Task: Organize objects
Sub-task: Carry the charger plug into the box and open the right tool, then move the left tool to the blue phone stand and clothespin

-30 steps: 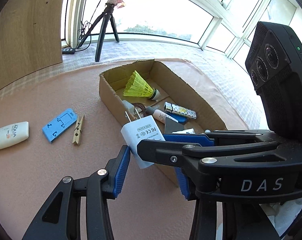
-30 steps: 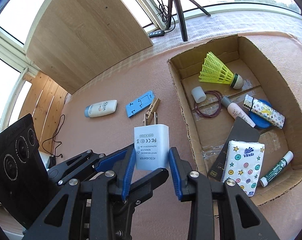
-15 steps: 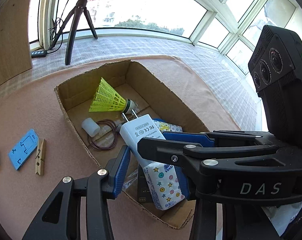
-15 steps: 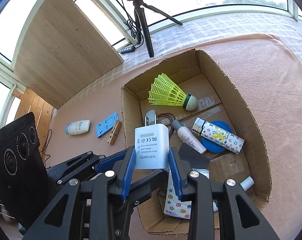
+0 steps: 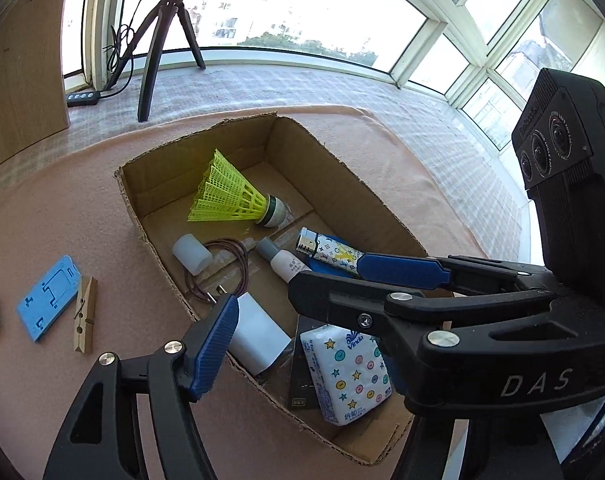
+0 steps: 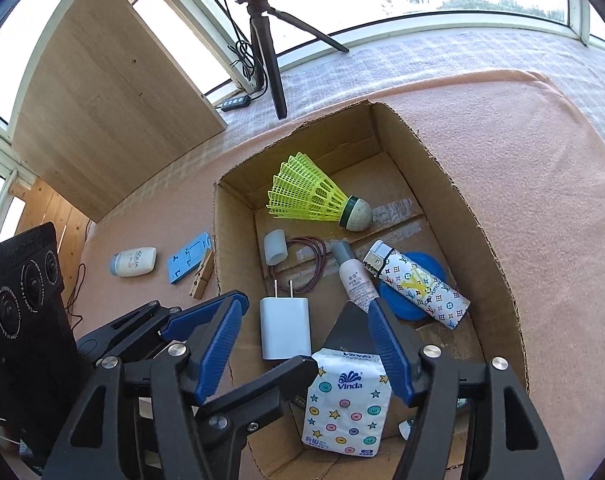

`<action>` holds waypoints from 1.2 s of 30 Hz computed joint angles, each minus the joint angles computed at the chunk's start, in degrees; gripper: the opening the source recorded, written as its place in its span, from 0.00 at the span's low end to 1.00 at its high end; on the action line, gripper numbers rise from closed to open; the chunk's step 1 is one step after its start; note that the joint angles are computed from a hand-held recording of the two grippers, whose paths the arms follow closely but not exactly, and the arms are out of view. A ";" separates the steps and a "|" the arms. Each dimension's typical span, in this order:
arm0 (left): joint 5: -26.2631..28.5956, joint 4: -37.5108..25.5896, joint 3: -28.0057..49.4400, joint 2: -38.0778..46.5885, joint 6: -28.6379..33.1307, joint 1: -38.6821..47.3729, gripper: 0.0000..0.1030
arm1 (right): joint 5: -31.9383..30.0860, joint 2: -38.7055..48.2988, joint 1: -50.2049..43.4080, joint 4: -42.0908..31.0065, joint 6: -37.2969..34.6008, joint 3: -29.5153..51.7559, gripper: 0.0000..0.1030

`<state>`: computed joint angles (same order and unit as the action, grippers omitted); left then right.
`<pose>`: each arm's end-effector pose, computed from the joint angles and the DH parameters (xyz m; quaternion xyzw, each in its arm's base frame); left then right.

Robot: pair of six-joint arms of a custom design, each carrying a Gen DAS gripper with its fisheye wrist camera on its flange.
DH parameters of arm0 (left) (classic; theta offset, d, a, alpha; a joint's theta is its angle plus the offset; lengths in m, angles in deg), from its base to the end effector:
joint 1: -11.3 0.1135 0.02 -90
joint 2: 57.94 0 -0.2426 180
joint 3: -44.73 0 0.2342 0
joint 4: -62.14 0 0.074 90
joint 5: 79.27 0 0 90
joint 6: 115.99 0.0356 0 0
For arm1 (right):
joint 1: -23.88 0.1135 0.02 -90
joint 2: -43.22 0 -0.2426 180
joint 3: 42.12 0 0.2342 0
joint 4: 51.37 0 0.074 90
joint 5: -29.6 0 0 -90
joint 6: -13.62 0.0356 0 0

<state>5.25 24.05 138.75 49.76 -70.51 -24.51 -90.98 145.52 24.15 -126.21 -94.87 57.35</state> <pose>0.3175 -0.2249 0.2033 -0.0873 0.9399 -0.1765 0.2791 0.3279 0.0197 0.2367 -0.1842 0.9416 0.2425 0.1438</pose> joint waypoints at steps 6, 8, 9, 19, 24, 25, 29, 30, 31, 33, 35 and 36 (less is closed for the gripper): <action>0.05 0.30 -3.08 -3.06 0.49 0.21 0.69 | -0.47 -0.32 -0.46 -0.21 0.79 -0.03 0.61; -0.47 -0.03 -4.08 -4.45 0.54 0.03 0.69 | -0.59 -0.74 -0.56 0.02 1.27 -0.29 0.61; -0.84 -0.39 -4.52 -5.15 0.46 -0.08 0.69 | -0.73 -0.83 -0.67 -0.03 1.39 -0.36 0.61; -3.16 -3.88 -11.88 -13.83 0.27 1.37 0.69 | -1.55 -5.02 -2.62 2.07 3.62 -5.06 0.60; -3.22 -4.99 -16.76 -18.68 -0.06 4.71 0.69 | -0.52 -8.76 -2.40 2.80 2.99 -7.67 0.60; -2.88 -4.77 -18.02 -19.66 -0.46 5.81 0.69 | -0.52 -9.55 -2.36 2.78 2.90 -8.12 0.60; -0.46 -4.12 -22.37 -22.57 -0.68 11.00 0.69 | -0.79 -13.32 -1.94 2.28 2.29 -10.11 0.60; 0.16 -4.13 -22.88 -22.63 -0.39 12.46 0.69 | -0.89 -14.34 -1.80 2.08 2.15 -10.69 0.60; 0.57 -4.20 -23.24 -22.65 -0.27 13.85 0.69 | -1.13 -15.23 -1.78 1.70 2.00 -11.20 0.60; 2.18 -3.28 -24.17 -22.61 0.11 16.86 0.69 | -1.75 -16.64 -1.71 0.91 2.07 -12.18 0.60; 3.33 -3.06 -24.15 -21.70 0.70 19.22 0.69 | -2.34 -17.74 -1.75 0.21 1.76 -13.25 0.60; 3.62 -3.23 -23.50 -20.71 1.63 20.13 0.69 | -2.49 -18.22 -1.81 -0.14 1.52 -13.73 0.60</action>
